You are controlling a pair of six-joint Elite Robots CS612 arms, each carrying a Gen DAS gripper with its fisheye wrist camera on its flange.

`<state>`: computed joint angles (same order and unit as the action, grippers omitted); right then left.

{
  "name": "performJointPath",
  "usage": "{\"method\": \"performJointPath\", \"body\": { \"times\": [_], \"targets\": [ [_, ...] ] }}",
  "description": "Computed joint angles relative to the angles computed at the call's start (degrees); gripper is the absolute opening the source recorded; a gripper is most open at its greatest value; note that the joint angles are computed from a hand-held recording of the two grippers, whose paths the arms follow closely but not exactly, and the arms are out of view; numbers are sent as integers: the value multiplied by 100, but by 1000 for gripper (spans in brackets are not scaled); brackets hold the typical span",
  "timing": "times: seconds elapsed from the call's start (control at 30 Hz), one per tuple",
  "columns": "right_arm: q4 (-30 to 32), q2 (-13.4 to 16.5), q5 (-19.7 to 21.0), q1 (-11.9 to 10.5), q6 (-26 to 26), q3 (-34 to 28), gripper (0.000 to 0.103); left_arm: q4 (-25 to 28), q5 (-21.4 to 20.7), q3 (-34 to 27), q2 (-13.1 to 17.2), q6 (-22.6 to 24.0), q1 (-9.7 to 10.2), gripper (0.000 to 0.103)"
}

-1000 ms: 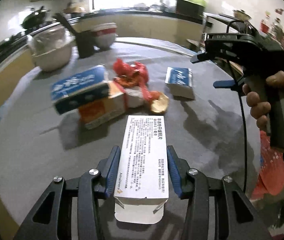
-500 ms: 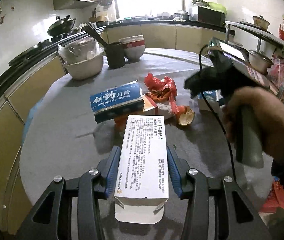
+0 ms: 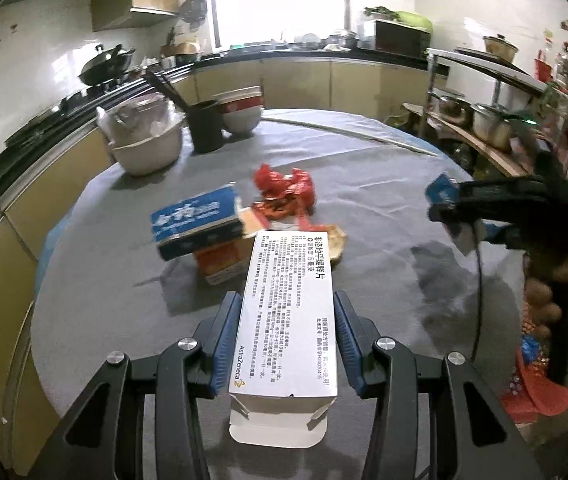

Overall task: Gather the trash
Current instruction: 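Carry the white carton and blue box with both tools to the red basket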

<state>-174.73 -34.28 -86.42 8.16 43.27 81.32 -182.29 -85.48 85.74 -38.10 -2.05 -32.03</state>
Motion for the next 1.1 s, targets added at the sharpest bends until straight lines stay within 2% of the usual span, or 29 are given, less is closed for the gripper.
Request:
{"method": "performJointPath", "body": {
  "times": [0.1, 0.27, 0.47, 0.73, 0.97, 1.1],
  "targets": [
    [-824, -198, 206, -59, 120, 589, 58, 5, -116, 23, -23, 70, -48, 48],
    [-1942, -446, 241, -148, 348, 1456, 58, -13, -378, 50, -34, 256, -137, 48],
    [-2809, -710, -1, -224, 570, 2352, 58, 85, -693, 23, -21, 505, -258, 48],
    [-3466, -829, -288, -303, 859, 3049, 58, 313, -1253, -3, -50, 897, -408, 48],
    [-3726, -969, -722, -417, 1309, 3787, 58, 596, -1731, -17, -65, 1585, -659, 48],
    [-3889, -955, -807, -489, 1703, 4130, 58, 925, -1917, -69, -51, 1910, -818, 48]
  ]
}}
